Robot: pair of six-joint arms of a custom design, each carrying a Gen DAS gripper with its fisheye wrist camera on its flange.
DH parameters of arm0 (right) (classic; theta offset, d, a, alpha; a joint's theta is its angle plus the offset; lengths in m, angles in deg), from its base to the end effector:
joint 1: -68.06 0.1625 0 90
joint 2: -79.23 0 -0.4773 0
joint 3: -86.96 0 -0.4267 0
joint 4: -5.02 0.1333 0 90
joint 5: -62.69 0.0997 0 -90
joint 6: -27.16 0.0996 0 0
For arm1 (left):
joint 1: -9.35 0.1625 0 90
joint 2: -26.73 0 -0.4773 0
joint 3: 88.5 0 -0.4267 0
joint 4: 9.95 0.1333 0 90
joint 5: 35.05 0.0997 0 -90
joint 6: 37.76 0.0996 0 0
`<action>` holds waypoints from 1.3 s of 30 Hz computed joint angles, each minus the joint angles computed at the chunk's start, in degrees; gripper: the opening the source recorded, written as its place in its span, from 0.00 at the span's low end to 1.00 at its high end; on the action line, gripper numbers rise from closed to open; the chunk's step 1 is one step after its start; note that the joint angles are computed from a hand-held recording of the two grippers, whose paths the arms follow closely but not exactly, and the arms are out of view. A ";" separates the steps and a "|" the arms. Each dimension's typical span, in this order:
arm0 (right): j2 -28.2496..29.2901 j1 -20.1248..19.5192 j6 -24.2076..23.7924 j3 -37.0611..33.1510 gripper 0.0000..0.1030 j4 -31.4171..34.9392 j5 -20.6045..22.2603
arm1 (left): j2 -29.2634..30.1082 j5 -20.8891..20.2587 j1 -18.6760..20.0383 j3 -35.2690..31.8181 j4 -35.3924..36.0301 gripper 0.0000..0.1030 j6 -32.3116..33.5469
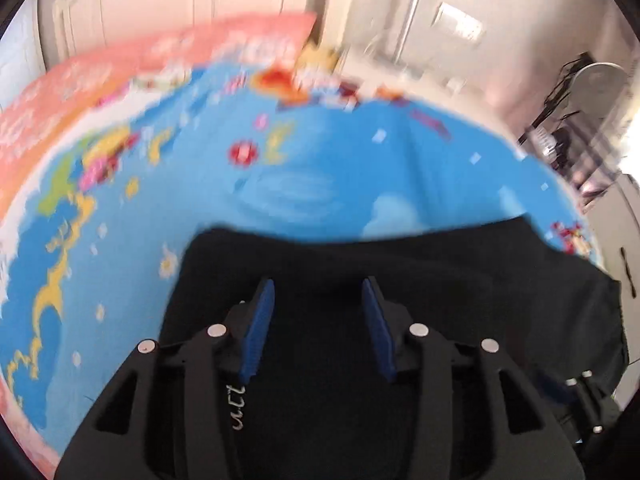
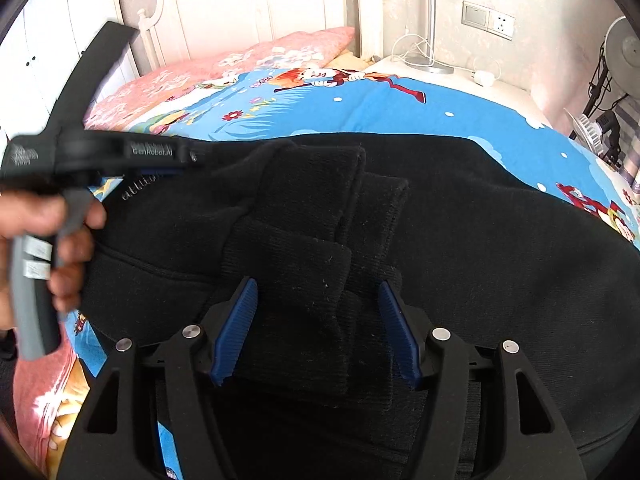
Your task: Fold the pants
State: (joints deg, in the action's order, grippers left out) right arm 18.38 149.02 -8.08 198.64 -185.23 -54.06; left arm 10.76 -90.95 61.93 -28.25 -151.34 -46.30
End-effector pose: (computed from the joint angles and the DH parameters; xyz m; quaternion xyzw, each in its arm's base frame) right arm -0.0123 -0.6404 0.2664 0.1061 -0.8827 0.2975 0.3479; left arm -0.3806 -0.8087 -0.0736 0.2203 0.9286 -0.1688 0.2463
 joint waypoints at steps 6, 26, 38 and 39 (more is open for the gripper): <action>0.14 0.11 0.12 -0.30 0.57 0.10 -0.44 | -4.87 0.75 -2.13 8.57 -13.01 0.58 3.27; -0.15 2.62 3.81 -1.64 0.67 -1.22 -2.09 | -18.56 -8.12 1.79 34.74 -29.15 0.40 -9.78; 5.24 3.74 1.40 -2.52 0.71 -6.06 -7.43 | -18.62 -6.74 0.04 36.18 -30.36 0.45 -5.26; 5.58 3.84 0.71 -2.50 0.74 -6.94 -7.79 | -18.50 -6.74 -0.02 36.09 -29.74 0.45 -5.12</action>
State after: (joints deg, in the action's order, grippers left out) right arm 23.96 152.86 -7.37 196.14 -192.18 -61.85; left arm -7.74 -97.69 61.92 7.83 -181.08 -51.42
